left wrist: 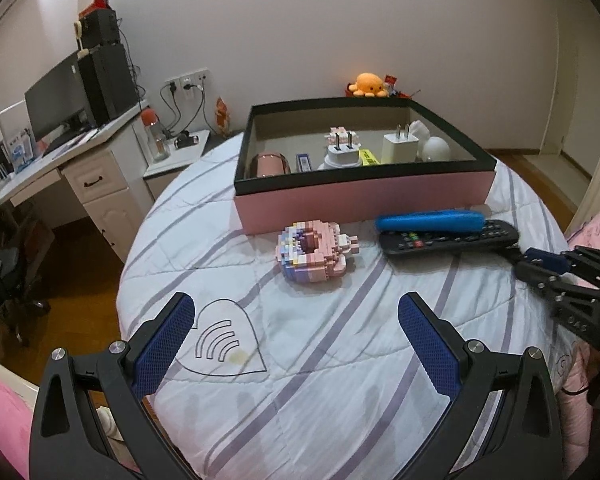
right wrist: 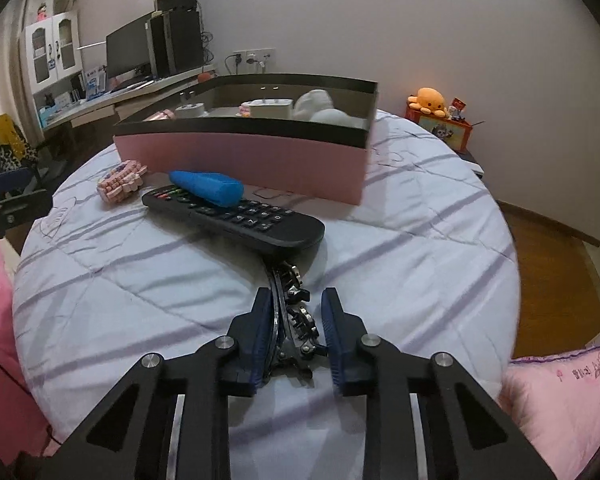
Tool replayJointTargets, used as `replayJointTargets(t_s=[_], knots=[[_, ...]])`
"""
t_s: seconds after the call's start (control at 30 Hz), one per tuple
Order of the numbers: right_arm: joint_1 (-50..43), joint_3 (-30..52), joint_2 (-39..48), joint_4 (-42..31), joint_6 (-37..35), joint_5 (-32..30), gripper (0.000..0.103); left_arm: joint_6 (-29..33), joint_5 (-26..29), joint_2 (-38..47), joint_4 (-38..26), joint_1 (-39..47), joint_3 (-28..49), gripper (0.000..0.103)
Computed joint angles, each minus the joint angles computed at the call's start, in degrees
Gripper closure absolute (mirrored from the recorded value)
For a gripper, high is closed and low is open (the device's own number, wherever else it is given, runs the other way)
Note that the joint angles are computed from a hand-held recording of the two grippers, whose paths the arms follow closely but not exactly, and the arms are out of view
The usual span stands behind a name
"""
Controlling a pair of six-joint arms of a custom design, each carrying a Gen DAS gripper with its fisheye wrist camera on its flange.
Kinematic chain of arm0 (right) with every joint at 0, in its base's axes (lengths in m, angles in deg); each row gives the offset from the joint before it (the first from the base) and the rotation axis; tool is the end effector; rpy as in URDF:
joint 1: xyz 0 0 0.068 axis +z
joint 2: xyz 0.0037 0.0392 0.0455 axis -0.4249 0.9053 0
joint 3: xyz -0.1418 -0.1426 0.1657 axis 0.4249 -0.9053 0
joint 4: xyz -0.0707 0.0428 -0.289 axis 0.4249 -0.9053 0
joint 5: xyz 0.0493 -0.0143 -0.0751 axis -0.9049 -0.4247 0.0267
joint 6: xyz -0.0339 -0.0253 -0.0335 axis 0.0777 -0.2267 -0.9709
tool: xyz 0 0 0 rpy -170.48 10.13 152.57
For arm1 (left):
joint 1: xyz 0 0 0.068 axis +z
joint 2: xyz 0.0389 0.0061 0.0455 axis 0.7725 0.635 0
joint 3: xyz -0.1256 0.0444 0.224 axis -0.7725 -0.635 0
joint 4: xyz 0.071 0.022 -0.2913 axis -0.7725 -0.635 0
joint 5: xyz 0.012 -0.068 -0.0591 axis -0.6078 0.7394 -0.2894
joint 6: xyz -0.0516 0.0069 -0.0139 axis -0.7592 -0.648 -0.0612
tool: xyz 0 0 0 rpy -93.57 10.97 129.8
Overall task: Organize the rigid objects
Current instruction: 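Grasp the black hair clip with the right tool while the left tool grasps the pink block donut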
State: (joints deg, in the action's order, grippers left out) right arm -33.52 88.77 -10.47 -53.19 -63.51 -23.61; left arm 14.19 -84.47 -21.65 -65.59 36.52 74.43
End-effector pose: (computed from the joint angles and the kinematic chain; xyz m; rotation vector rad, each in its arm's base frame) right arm 0.1723 -0.0193 0.1655 -0.1140 2.3474 0.0467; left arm 0.1923 -0.0493 0.2641 0.4660 2.2697 -0.0885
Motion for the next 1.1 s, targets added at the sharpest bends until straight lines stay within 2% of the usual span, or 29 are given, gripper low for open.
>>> replayJointTargets(t_s=[0.17, 0.4, 0.7, 0.77, 0.8, 0.87, 1.1], knots=[[-3.01, -1.13, -4.29, -1.81, -0.79, 2.08, 0.077, -1.04, -0.65, 2.98, 1.08, -0.97, 0.81, 0.0], [-3.76, 0.56, 2.58, 2.45, -0.93, 1.98, 0.077, -4.0, -1.7, 11.85, 5.13, -3.49, 3.08, 0.0], [-5.39, 1.14, 5.16, 3.98, -2.01, -0.37, 0.077, -6.72, -2.96, 24.85, 9.51, -4.42, 8.01, 0.0], [-5.67, 1.44, 6.05, 4.48, -2.23, -0.72, 0.077, -7.06, -2.45, 26.47, 10.19, -4.31, 8.45, 0.007], [-5.6, 1.53, 6.32, 4.58, -2.23, -0.66, 0.077, -6.89, -1.12, 27.1, 10.43, -3.76, 8.45, 0.021], [-5.48, 1.85, 7.21, 5.02, -2.07, -0.58, 0.077, -6.93, 0.24, 27.55, 10.69, -3.04, 8.42, 0.032], [-4.49, 2.4, 7.69, 4.69, -1.13, 0.6, 0.077, -2.82, 4.28, 20.31, 8.28, -0.84, 4.17, 0.035]])
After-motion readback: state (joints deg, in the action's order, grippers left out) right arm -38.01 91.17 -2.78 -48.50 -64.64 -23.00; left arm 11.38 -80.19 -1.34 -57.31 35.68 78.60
